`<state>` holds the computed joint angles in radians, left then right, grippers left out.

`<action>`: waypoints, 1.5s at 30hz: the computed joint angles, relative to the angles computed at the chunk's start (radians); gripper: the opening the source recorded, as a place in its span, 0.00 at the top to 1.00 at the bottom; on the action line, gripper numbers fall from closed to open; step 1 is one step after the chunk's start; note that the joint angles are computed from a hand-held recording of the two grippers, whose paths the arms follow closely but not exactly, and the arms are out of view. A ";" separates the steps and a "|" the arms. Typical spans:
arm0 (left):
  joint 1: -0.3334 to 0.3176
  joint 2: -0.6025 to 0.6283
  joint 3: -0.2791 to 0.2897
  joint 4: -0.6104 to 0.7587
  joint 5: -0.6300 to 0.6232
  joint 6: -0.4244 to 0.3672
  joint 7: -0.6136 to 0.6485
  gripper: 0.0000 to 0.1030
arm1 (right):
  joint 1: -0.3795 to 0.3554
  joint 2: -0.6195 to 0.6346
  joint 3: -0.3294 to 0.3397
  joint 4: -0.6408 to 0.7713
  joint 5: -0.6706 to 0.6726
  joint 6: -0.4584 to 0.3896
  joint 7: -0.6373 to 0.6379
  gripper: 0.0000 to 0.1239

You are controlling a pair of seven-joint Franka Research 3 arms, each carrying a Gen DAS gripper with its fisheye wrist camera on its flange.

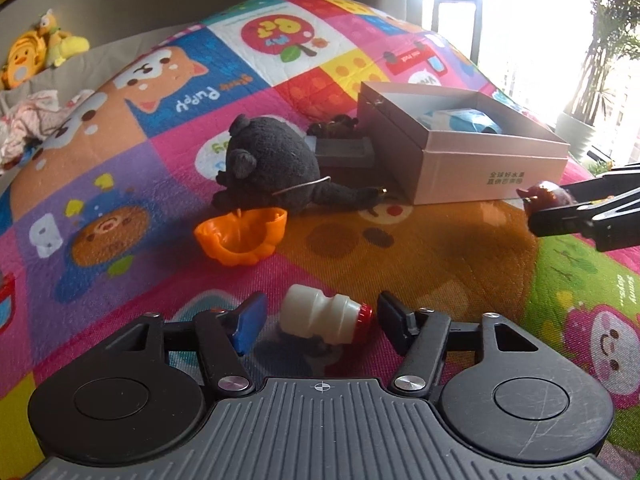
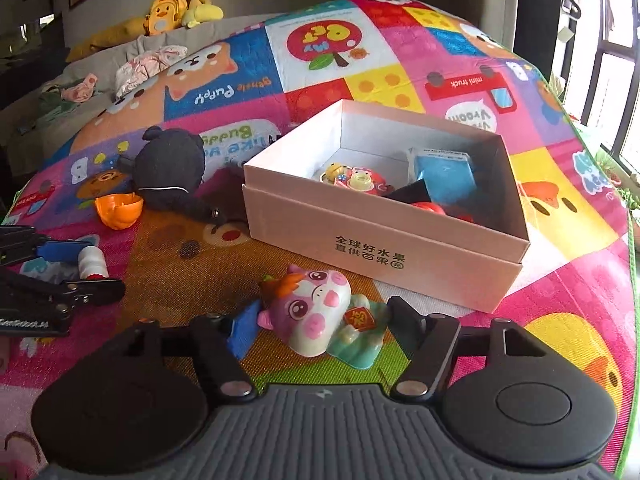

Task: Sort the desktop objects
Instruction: 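Grasp the white red-capped bottle with the left gripper while the right gripper grasps the pink pig toy, then carry the bottle with the left gripper into the box while the right gripper drops the pig toy inside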

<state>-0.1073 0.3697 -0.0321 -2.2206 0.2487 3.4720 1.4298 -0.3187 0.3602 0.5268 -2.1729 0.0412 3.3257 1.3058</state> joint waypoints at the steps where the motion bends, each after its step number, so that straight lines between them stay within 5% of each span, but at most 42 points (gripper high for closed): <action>1: -0.009 -0.003 0.005 -0.004 0.001 0.000 0.009 0.43 | -0.081 -0.008 0.074 -0.015 -0.017 -0.012 0.005 0.45; 2: -0.017 -0.007 0.009 -0.009 0.000 0.000 0.019 0.50 | -0.168 -0.016 0.153 -0.032 -0.029 -0.020 0.007 0.45; 5: 0.008 -0.023 -0.025 -0.016 0.028 0.000 0.015 0.50 | -0.329 -0.050 0.290 -0.081 -0.039 -0.006 0.016 0.45; 7: 0.032 -0.031 -0.058 -0.002 0.062 0.018 0.003 0.50 | -0.380 -0.101 0.316 -0.130 -0.058 0.073 0.056 0.45; 10: -0.003 -0.024 -0.055 0.057 0.071 0.067 0.039 0.50 | -0.579 -0.141 0.456 -0.181 -0.185 0.203 0.219 0.45; 14: -0.071 0.045 -0.047 0.204 0.066 0.073 0.104 0.50 | -0.566 -0.194 0.410 -0.220 -0.181 0.356 0.285 0.45; 18: -0.134 0.155 -0.033 0.395 0.019 -0.017 0.120 0.50 | -0.561 -0.180 0.374 -0.214 -0.250 0.351 0.358 0.45; 22: -0.171 0.219 -0.003 0.499 -0.006 -0.101 0.079 0.46 | -0.492 -0.157 0.303 -0.193 -0.234 0.315 0.349 0.45; 25: -0.080 0.191 -0.082 0.434 0.051 -0.085 0.044 0.34 | -0.445 -0.142 0.254 -0.175 -0.228 0.301 0.357 0.45; 29: -0.119 0.113 0.004 0.272 0.045 -0.025 0.033 0.28 | -0.386 -0.102 0.207 -0.106 -0.259 0.239 0.378 0.45; 32: -0.146 0.075 0.062 0.180 -0.008 -0.018 0.041 0.22 | -0.335 -0.025 0.188 0.025 -0.311 0.115 0.391 0.45; 34: -0.113 0.061 0.048 0.144 -0.023 -0.017 0.024 0.22 | -0.222 0.038 0.102 0.160 -0.358 0.009 0.423 0.45; 37: -0.080 0.047 0.044 0.101 -0.048 0.023 0.003 0.18 | 0.040 0.138 -0.132 0.404 -0.437 -0.149 0.513 0.45; 39: -0.068 0.041 0.051 0.078 -0.071 0.057 0.002 0.11 | 0.208 0.212 -0.272 0.568 -0.263 -0.278 0.382 0.44; 42: -0.021 0.038 0.035 0.057 -0.080 0.086 -0.012 0.08 | 0.337 0.303 -0.394 0.756 -0.226 -0.442 0.408 0.39; 45: 0.025 0.053 0.011 0.061 -0.072 0.094 -0.046 0.08 | 0.387 0.339 -0.420 0.836 -0.199 -0.477 0.390 0.39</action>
